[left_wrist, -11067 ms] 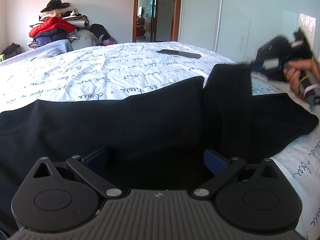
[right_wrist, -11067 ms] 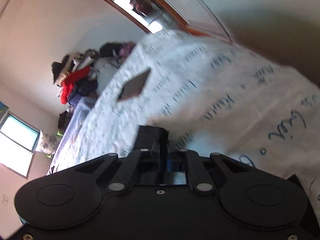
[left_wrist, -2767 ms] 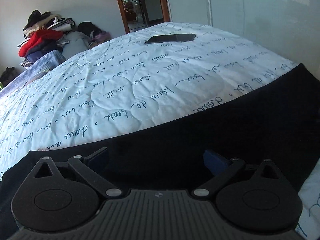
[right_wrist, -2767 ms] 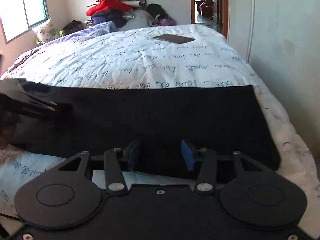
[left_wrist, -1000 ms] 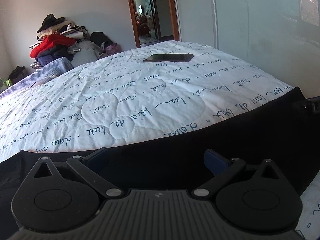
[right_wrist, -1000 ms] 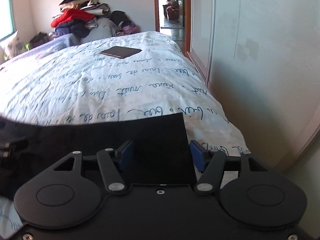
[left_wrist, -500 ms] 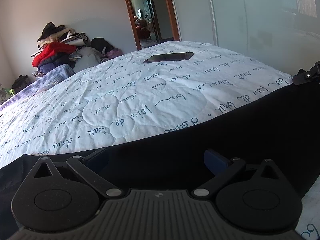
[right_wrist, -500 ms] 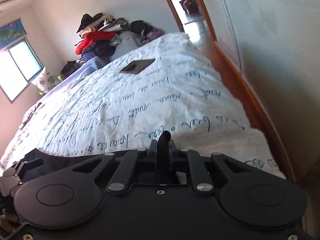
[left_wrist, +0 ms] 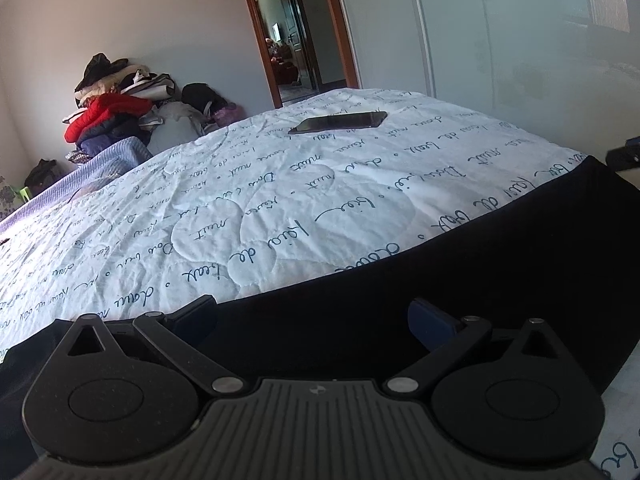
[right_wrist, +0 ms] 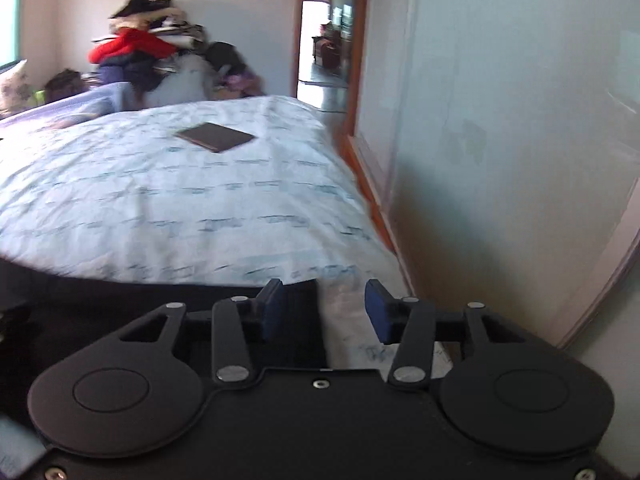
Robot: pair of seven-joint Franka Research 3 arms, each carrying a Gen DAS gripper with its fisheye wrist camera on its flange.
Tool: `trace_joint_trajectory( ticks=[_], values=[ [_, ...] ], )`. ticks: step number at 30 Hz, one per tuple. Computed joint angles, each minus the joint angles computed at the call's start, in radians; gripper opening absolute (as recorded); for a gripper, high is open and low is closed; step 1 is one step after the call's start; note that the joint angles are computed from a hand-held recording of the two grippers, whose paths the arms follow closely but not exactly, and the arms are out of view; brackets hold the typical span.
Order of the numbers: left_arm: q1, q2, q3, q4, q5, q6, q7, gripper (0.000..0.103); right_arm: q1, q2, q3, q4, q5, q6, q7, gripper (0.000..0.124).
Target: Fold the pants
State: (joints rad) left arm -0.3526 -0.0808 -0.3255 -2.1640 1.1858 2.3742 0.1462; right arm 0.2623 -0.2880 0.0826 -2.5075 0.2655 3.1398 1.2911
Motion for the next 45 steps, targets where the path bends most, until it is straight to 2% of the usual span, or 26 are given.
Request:
trace_joint_trajectory(
  ticks=[1, 2, 3, 4, 5, 6, 7, 9, 14, 16, 18, 20, 23, 26, 28, 29, 30, 31, 32, 34, 38, 39, 40, 42, 44, 45],
  values=[
    [0.001, 0.008, 0.003, 0.004, -0.015, 0.008, 0.014, 0.102, 0.068, -0.028, -0.052, -0.017, -0.001, -0.048, -0.032, 0.046],
    [0.000, 0.016, 0.004, 0.008, -0.024, 0.009, 0.023, 0.102, 0.101, -0.045, -0.087, -0.031, -0.072, -0.093, 0.005, 0.046],
    [-0.002, 0.019, 0.002, 0.008, -0.017, 0.001, 0.016, 0.102, 0.099, -0.053, -0.092, -0.041, -0.163, -0.149, 0.066, 0.046],
    [-0.005, 0.013, 0.000, 0.004, -0.004, -0.004, 0.008, 0.102, 0.068, -0.062, -0.061, -0.065, -0.183, -0.153, 0.070, 0.045],
    [-0.006, 0.003, 0.001, -0.004, 0.003, 0.002, 0.009, 0.102, 0.056, -0.080, -0.045, -0.097, -0.134, -0.117, 0.033, 0.045],
    [-0.006, -0.007, 0.001, -0.011, 0.007, 0.013, 0.013, 0.102, 0.016, -0.098, -0.001, -0.101, -0.037, -0.134, -0.012, 0.045],
    [-0.005, -0.019, 0.001, -0.020, 0.012, 0.025, 0.015, 0.102, 0.003, -0.122, 0.009, -0.109, -0.010, -0.141, 0.012, 0.044],
    [-0.002, -0.030, -0.003, -0.026, 0.017, 0.026, 0.012, 0.102, -0.001, -0.161, 0.021, -0.141, 0.010, -0.087, 0.053, 0.044],
    [0.008, -0.037, -0.006, -0.025, 0.006, 0.032, 0.001, 0.102, -0.119, -0.190, 0.133, -0.190, -0.033, -0.037, 0.198, 0.047],
    [0.008, -0.016, -0.003, -0.015, -0.032, 0.039, 0.060, 0.102, -0.208, -0.190, 0.205, -0.184, -0.078, -0.078, 0.269, 0.057],
    [0.005, 0.003, -0.005, -0.013, -0.024, 0.031, 0.080, 0.102, -0.230, -0.194, 0.225, -0.188, -0.118, -0.083, 0.306, 0.057],
    [0.001, -0.008, -0.009, -0.032, 0.038, 0.025, 0.027, 0.102, -0.198, -0.213, 0.197, -0.212, -0.101, -0.041, 0.356, 0.057],
    [-0.003, -0.019, -0.009, -0.030, 0.025, 0.013, 0.025, 0.102, -0.076, -0.227, 0.089, -0.260, 0.015, 0.040, 0.447, 0.057],
    [0.004, -0.042, -0.003, -0.041, 0.014, 0.036, 0.002, 0.102, 0.079, -0.249, -0.045, -0.308, 0.129, 0.100, 0.512, 0.057],
    [0.010, -0.051, -0.010, -0.042, 0.031, 0.020, -0.021, 0.102, 0.254, -0.261, -0.211, -0.329, 0.148, 0.150, 0.542, 0.057],
    [0.012, -0.051, -0.013, -0.039, 0.036, 0.011, -0.028, 0.102, 0.312, -0.261, -0.262, -0.328, 0.163, 0.161, 0.536, 0.057],
    [0.014, -0.047, -0.012, -0.035, 0.032, 0.011, -0.024, 0.102, 0.334, -0.246, -0.279, -0.317, 0.172, 0.162, 0.533, 0.057],
    [0.016, -0.040, -0.008, -0.029, 0.012, 0.014, -0.007, 0.102, 0.322, -0.222, -0.260, -0.300, 0.182, 0.153, 0.527, 0.057],
    [0.016, -0.030, -0.002, -0.020, -0.030, 0.018, 0.023, 0.102, 0.280, -0.201, -0.211, -0.287, 0.185, 0.145, 0.541, 0.057],
    [0.018, -0.018, 0.007, -0.013, -0.092, 0.035, 0.054, 0.102, 0.264, -0.170, -0.182, -0.272, 0.186, 0.153, 0.546, 0.059],
    [0.024, -0.020, 0.010, -0.021, -0.105, 0.053, 0.018, 0.102, 0.205, -0.115, -0.103, -0.250, 0.197, 0.205, 0.589, 0.062],
    [0.026, -0.020, 0.010, -0.021, -0.110, 0.056, 0.021, 0.102, 0.229, -0.105, -0.124, -0.251, 0.204, 0.240, 0.616, 0.063],
    [0.027, -0.021, 0.011, -0.022, -0.114, 0.059, 0.026, 0.102, 0.277, -0.098, -0.180, -0.254, 0.191, 0.267, 0.649, 0.063],
    [0.028, -0.020, 0.010, -0.022, -0.114, 0.059, 0.027, 0.102, 0.300, -0.089, -0.213, -0.257, 0.161, 0.289, 0.685, 0.063],
    [0.030, -0.017, 0.010, -0.019, -0.121, 0.060, 0.032, 0.102, 0.248, -0.079, -0.158, -0.253, 0.150, 0.291, 0.687, 0.063],
    [0.030, -0.016, 0.011, -0.018, -0.124, 0.062, 0.033, 0.102, 0.197, -0.075, -0.104, -0.251, 0.154, 0.285, 0.676, 0.061]
  ],
)
